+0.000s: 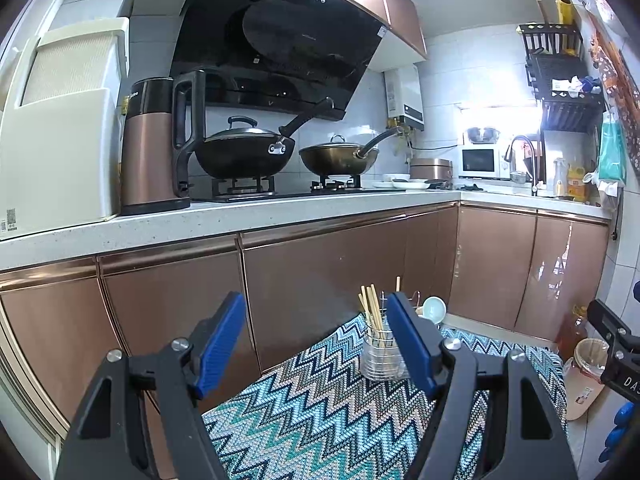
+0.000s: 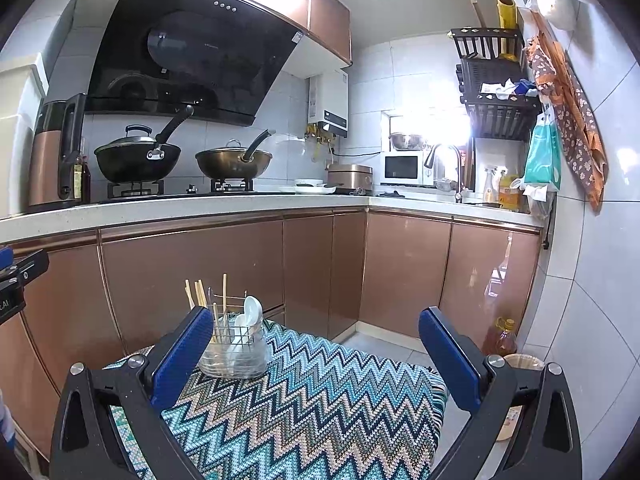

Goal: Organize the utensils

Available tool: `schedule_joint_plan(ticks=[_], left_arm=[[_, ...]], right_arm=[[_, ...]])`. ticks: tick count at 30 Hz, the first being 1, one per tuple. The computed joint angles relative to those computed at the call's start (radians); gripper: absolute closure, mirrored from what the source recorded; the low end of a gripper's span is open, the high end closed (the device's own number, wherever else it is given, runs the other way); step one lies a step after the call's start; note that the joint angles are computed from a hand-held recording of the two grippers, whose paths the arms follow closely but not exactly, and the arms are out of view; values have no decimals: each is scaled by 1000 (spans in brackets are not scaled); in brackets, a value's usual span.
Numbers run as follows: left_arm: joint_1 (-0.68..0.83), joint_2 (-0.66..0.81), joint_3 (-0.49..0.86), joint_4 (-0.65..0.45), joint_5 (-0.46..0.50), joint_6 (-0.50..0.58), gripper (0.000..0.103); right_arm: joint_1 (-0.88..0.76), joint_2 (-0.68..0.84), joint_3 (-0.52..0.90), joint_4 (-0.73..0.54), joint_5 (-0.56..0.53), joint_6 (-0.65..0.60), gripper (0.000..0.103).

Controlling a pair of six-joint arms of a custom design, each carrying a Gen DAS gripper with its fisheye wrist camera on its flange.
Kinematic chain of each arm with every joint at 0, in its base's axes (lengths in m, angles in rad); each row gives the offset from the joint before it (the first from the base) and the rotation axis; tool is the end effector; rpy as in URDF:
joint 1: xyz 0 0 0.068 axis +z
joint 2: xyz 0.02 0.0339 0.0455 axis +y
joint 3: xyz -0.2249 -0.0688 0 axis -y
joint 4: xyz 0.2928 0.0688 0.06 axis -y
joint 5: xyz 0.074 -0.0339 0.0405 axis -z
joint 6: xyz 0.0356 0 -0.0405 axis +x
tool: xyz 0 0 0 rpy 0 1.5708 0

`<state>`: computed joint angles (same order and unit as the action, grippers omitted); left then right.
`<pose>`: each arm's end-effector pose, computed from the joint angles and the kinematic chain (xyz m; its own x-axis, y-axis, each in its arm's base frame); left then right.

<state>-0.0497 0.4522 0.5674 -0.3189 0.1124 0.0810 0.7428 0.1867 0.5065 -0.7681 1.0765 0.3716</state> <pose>0.2083 -0.0144 0.2829 -0.1885 0.0899 -0.9779 0.1749 0.9830 0.0566 0.1243 0.0716 0.2649 -0.2018 0.0486 -0.9782 0.3614 0.9320 -0.0283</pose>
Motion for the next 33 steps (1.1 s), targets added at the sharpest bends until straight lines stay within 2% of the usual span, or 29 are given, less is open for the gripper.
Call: schedule_joint_plan(ticks=[33], left_arm=[[-18, -33, -24, -1, -4, 12, 32]], right_arm=[[-6, -25, -22, -10, -13, 12, 0]])
